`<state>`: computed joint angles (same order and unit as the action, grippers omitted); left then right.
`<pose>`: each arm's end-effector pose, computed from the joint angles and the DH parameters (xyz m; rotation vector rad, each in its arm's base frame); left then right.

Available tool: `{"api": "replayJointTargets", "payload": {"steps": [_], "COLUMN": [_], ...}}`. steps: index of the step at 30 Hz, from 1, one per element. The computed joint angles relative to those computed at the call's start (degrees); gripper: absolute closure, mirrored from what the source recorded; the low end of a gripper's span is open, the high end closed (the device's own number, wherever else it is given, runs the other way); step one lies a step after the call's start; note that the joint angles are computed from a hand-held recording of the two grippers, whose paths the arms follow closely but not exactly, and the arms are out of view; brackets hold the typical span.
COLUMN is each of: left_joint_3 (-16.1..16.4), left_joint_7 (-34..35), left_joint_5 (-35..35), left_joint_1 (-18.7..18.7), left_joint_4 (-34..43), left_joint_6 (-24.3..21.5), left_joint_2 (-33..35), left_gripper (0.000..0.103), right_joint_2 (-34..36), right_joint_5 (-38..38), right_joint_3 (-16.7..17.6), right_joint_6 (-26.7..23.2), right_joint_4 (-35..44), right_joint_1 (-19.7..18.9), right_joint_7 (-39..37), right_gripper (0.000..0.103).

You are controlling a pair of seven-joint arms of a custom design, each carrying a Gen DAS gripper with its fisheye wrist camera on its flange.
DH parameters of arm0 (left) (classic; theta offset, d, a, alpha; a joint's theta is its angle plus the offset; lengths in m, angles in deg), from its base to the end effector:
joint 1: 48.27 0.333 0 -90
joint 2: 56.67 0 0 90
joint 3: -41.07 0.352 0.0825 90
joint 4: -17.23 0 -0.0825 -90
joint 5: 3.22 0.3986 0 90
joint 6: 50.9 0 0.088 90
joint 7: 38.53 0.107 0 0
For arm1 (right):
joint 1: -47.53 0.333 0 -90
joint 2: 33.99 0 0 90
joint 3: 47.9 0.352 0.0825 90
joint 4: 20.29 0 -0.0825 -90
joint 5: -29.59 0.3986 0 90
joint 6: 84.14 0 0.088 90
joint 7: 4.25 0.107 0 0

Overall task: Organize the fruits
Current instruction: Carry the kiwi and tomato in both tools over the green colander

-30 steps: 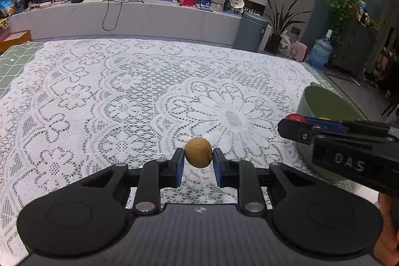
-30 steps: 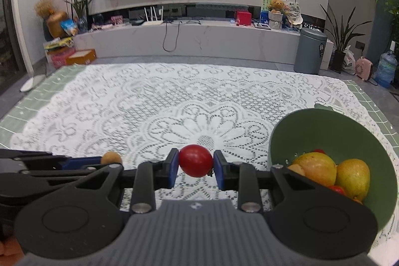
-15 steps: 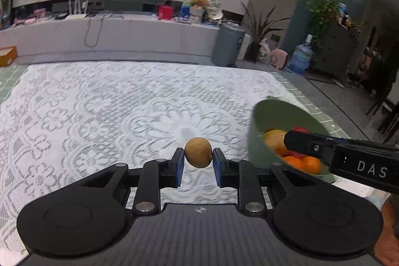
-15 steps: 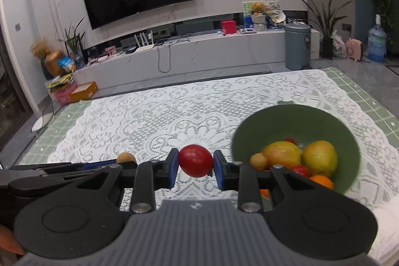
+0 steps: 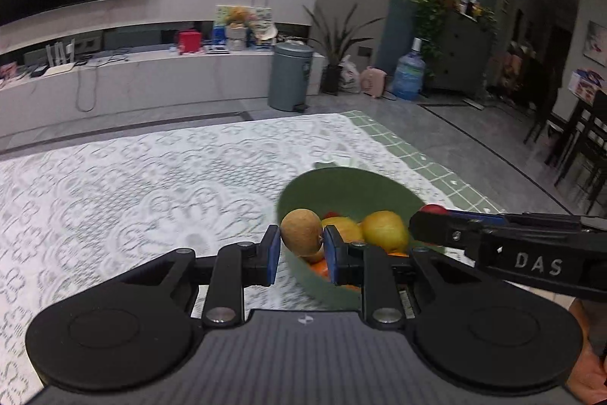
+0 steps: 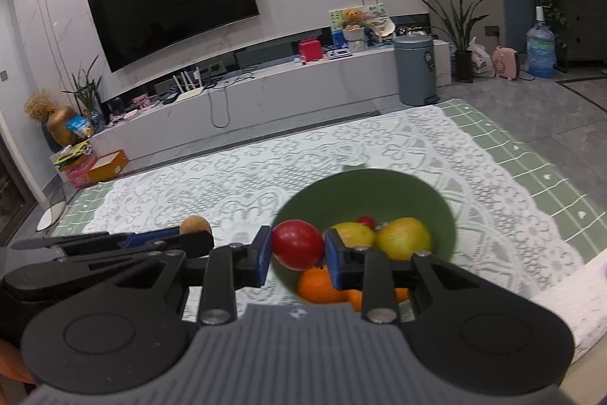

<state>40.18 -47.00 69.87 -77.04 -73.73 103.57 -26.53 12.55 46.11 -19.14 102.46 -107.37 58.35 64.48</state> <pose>0.6389 -0.3981 0.3999 -1.7990 1.5229 -0.9266 0.6945 0.3855 0.3438 -1.8004 1.1617 -0.3010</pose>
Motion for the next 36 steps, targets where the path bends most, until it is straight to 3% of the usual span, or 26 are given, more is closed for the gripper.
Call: {"api": "replayJointTargets", "payload": {"steps": [11, 19, 27, 36], "left_joint_3": [-2.53, -3.44, -2.05, -1.92], "left_joint_7": [20.45, 34.71, 42.33, 47.91], "left_joint_5": [-17.54, -29.31, -38.00, -43.31], "left_joint_1": [3.02, 3.44, 2.70, 2.85], "left_joint_4": [11.39, 17.89, 21.78, 27.20], "left_joint_6": [3.74, 1.56, -0.63, -3.68], "left_joint_2": [9.33, 14.71, 17.88, 21.82], "left_gripper": [0.076, 0.076, 0.076, 0.076], "right_joint_2": [1.64, 5.96, 11.93, 19.58], "right_joint_5": [1.67, 2.57, 0.10, -2.93], "right_joint_3": [-9.56, -16.51, -21.44, -23.56], "right_joint_6": [-9.15, -18.13, -26.09, -33.69], "right_joint_4": [7.26, 16.40, 27.40, 40.72], "right_joint_1": [4.85, 9.16, 12.12, 13.43], "right_joint_7": [-1.97, -1.67, 1.17, 4.55], "right_gripper": [0.076, 0.076, 0.076, 0.076]}}
